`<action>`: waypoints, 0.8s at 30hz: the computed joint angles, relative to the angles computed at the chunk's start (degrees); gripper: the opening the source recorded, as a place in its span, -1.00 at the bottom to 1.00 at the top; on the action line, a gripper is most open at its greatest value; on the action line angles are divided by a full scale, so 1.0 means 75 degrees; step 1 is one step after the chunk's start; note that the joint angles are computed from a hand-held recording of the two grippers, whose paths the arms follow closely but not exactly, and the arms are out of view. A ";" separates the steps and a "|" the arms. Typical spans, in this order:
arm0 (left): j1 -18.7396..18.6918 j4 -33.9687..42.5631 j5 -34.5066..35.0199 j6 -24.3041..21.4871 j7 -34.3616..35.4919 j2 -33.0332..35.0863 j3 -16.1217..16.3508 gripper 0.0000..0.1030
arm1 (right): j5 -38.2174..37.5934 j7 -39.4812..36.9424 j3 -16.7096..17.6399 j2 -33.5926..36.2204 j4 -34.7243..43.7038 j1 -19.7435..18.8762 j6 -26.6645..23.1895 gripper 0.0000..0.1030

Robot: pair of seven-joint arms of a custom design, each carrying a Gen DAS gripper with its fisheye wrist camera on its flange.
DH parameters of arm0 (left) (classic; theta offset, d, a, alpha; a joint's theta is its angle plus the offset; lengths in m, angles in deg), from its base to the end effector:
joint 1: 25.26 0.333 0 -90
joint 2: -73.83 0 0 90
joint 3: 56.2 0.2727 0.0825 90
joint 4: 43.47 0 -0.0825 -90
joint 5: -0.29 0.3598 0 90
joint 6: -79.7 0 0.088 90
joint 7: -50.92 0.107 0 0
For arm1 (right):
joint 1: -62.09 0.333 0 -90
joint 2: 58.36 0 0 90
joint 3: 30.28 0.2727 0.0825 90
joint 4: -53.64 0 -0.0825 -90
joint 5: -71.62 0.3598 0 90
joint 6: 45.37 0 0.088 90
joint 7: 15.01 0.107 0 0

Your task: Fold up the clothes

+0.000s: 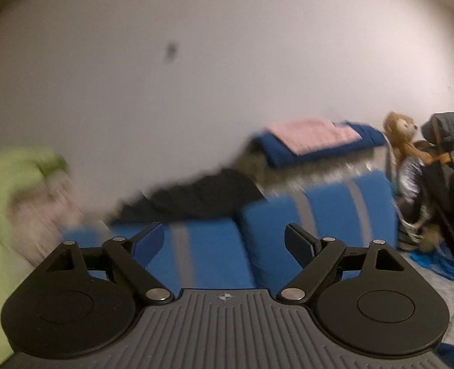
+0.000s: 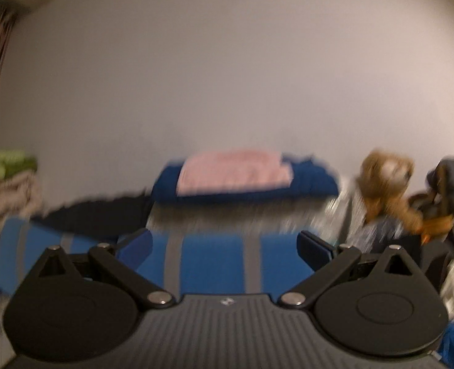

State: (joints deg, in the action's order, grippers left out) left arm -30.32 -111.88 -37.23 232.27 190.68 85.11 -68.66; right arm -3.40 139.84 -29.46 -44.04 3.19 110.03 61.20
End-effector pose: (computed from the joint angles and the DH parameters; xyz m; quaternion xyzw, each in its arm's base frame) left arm 0.5844 -0.1438 0.7782 -0.2999 0.7087 -0.5374 0.3450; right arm 0.4204 0.3630 0.8354 -0.4089 0.6211 -0.5352 0.4008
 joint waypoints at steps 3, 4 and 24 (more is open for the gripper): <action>-0.0171 -0.0358 0.0075 0.0046 -0.0400 0.0122 -0.0045 0.68 | 0.0500 0.0115 0.0096 -0.0170 -0.0836 -0.0340 0.0339 1.00; -0.0213 -0.0437 0.0108 0.0010 -0.0509 0.0168 -0.0057 0.68 | 0.0605 0.0124 0.0139 -0.0197 -0.1055 -0.0443 0.0459 1.00; -0.0738 -0.2444 -0.0415 0.0906 -0.1528 0.0662 -0.0325 0.68 | 0.1860 0.0241 0.0478 -0.0253 -0.3343 -0.1393 0.1883 1.00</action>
State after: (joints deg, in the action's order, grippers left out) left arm -35.86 -130.22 -40.35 239.06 179.23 90.07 -71.09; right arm 10.55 141.64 -25.88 -45.93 -21.89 99.58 75.32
